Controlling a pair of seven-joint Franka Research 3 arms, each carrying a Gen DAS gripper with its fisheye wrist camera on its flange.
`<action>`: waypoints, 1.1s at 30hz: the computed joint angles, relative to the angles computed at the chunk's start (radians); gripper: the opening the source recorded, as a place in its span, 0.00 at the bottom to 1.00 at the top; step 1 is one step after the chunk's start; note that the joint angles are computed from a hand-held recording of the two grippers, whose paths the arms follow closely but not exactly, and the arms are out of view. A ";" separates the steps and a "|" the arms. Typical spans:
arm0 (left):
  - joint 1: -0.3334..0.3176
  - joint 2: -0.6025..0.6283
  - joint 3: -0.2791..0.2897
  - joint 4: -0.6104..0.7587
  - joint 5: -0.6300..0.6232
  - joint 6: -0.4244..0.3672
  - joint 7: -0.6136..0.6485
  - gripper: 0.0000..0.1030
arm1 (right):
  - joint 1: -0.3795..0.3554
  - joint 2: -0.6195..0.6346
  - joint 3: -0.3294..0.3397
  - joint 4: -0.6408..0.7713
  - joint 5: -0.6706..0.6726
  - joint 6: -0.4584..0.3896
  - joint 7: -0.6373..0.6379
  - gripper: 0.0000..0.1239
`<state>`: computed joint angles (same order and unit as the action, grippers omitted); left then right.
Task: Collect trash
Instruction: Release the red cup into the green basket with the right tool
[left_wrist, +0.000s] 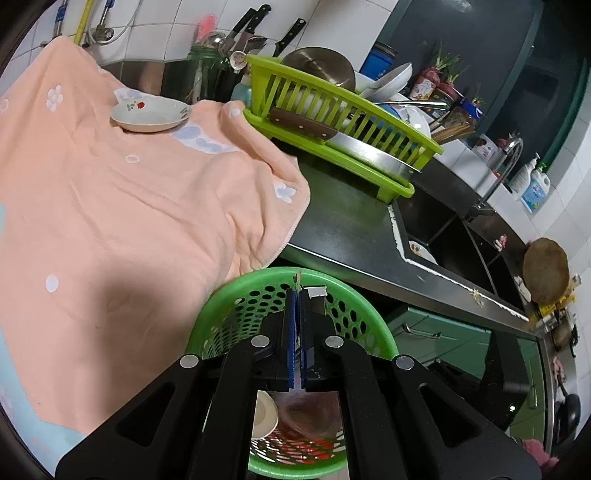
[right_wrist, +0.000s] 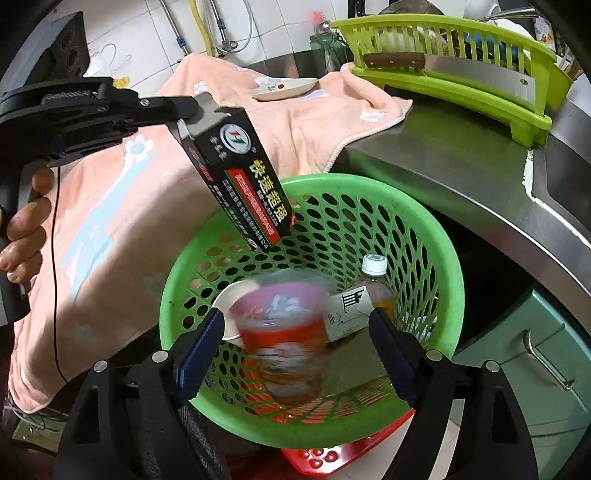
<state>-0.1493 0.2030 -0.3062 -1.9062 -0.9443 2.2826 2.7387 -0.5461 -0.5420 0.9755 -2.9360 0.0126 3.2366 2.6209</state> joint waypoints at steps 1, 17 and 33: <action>-0.001 0.000 0.000 -0.002 0.000 0.002 0.000 0.01 | 0.003 -0.008 0.001 -0.001 0.001 -0.003 0.002 0.65; -0.004 -0.003 0.000 -0.009 0.003 -0.003 -0.006 0.02 | 0.020 -0.040 0.007 0.001 -0.020 -0.019 0.049 0.67; -0.010 0.007 -0.006 -0.009 0.031 0.005 -0.033 0.05 | 0.019 -0.037 0.004 0.000 -0.024 -0.011 0.058 0.68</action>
